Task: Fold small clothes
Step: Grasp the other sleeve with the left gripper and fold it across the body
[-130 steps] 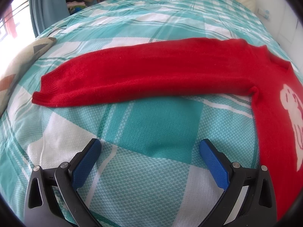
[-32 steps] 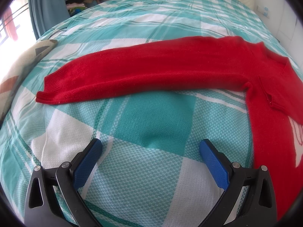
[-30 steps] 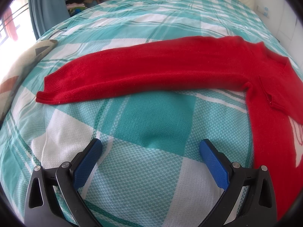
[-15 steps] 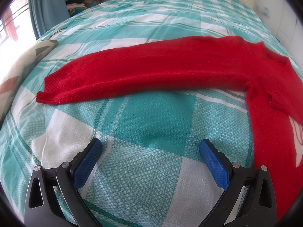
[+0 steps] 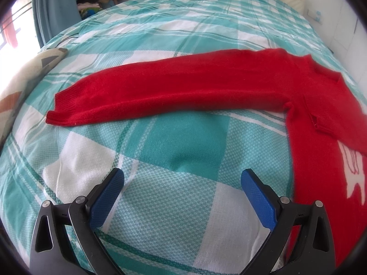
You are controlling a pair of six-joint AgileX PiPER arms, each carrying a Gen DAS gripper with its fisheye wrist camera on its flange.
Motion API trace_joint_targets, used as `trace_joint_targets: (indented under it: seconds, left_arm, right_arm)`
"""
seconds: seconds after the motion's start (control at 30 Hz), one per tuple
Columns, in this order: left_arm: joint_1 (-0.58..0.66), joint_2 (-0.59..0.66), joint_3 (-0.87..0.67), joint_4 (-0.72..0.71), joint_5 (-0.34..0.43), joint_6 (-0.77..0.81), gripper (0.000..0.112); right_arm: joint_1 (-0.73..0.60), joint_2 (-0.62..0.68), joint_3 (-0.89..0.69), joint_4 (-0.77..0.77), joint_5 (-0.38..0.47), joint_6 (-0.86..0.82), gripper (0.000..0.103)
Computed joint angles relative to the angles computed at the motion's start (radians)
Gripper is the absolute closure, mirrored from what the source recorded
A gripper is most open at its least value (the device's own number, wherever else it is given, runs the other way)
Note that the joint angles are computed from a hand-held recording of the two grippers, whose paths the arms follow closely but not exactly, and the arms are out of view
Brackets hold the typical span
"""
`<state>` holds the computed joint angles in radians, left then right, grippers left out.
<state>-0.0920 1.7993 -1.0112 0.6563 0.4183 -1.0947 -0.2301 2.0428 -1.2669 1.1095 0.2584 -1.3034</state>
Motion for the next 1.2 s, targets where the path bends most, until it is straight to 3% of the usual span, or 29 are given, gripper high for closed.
trace_joint_targets:
  seconds: [0.1,0.2,0.3,0.43,0.57,0.6,0.63,0.67,0.7,0.83,0.93,1.03,1.2]
  left_arm:
    - [0.116,-0.143,0.083,-0.233,-0.116,0.269,0.01]
    - [0.286,-0.209,0.093,-0.519,-0.133,0.569,0.01]
    - [0.484,-0.167,0.023,-0.778,-0.065,0.869,0.01]
    - [0.664,-0.008,-0.115,-1.034,0.054,1.116,0.013]
    - [0.702,0.119,-0.212,-1.215,0.14,1.26,0.037]
    - [0.695,0.134,-0.222,-1.217,0.134,1.255,0.042]
    - [0.684,0.14,-0.227,-1.202,0.12,1.238,0.059]
    - [0.675,0.144,-0.233,-1.184,0.111,1.221,0.09]
    - [0.673,0.146,-0.24,-1.189,0.111,1.221,0.109]
    - [0.605,0.076,-0.294,-1.067,0.121,1.107,0.11]
    - [0.486,0.009,-0.406,-1.003,0.177,1.061,0.11]
    - [0.315,0.03,-0.625,-0.925,0.272,1.005,0.11]
    - [0.036,0.251,-1.125,-0.872,0.45,0.945,0.11]
  right_arm:
    - [0.0,0.001,-0.001,-0.001,0.0,0.001,0.011]
    - [0.002,0.003,-0.003,-0.002,0.002,0.005,0.011]
    - [0.009,0.0,0.006,0.007,-0.003,-0.003,0.01]
    - [0.017,-0.002,0.015,0.014,-0.015,-0.009,0.01]
    - [0.018,-0.002,0.017,0.019,-0.017,-0.015,0.01]
    - [0.021,-0.004,0.02,0.02,-0.02,-0.015,0.01]
    - [0.018,-0.001,0.016,0.017,-0.017,-0.013,0.01]
    - [0.018,-0.001,0.016,0.017,-0.016,-0.012,0.01]
    - [0.018,-0.001,0.016,0.017,-0.016,-0.012,0.01]
    - [0.018,-0.001,0.016,0.014,-0.016,-0.01,0.01]
    - [0.018,0.005,0.005,-0.009,-0.012,0.014,0.009]
    - [0.02,0.007,0.003,-0.029,-0.015,0.032,0.009]
    - [0.022,0.009,0.001,-0.036,-0.016,0.04,0.009]
